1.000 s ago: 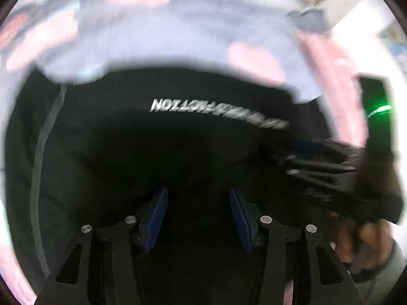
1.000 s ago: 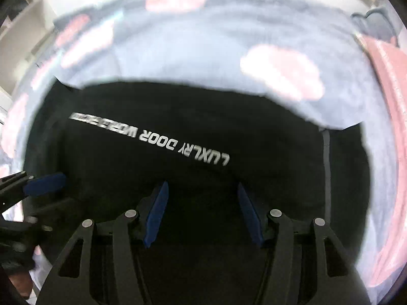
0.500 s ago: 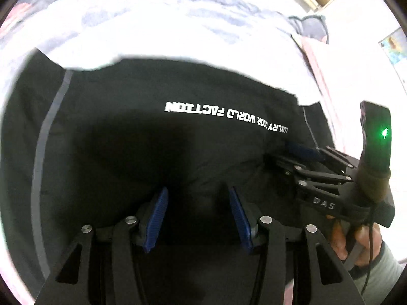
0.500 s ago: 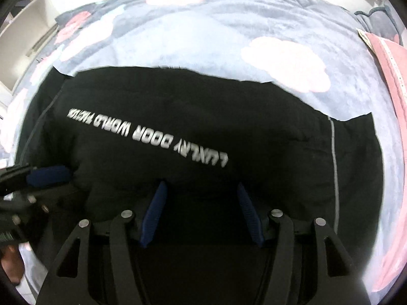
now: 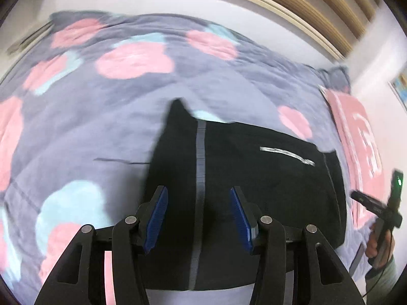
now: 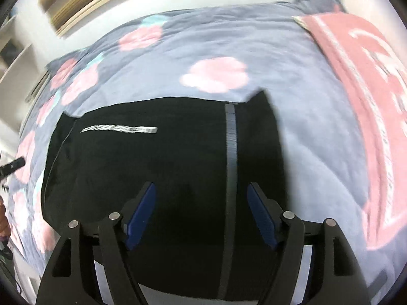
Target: Fold large clothes
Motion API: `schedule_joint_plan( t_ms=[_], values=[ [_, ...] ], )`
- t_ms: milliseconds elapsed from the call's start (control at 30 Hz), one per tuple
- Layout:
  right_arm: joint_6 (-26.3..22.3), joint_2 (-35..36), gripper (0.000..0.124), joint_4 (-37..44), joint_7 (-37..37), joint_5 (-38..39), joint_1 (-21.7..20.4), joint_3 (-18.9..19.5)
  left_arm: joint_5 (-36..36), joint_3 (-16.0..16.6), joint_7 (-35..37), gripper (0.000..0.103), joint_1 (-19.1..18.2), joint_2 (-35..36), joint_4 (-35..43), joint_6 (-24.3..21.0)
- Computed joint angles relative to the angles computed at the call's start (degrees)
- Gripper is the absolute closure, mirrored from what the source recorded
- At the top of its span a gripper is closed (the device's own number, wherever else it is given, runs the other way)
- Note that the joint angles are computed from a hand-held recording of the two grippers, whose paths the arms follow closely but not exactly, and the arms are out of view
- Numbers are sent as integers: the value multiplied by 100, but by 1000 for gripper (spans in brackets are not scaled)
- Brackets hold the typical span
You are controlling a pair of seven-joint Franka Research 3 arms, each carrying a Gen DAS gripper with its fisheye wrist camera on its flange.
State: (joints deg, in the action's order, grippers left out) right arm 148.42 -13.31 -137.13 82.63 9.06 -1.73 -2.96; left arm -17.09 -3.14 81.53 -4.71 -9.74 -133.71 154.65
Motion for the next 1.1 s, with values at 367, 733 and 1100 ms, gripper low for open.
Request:
schedule_joint_plan(
  t_ms=[367,733,1100],
  values=[
    [-129,272,48,176,298,-158,-290,-228,-2409,323,1748,51,185,604,243,-371],
    [-966,1369,46,889,-1332,2245,-279,-454,-3970,-211,2477,40,1023,1843,1151,-1254],
    [-1701,2470,38,1630,-1685,2999,-581,-252,-3906,-799,2470,27,1482,3052,2105,-1898]
  ],
)
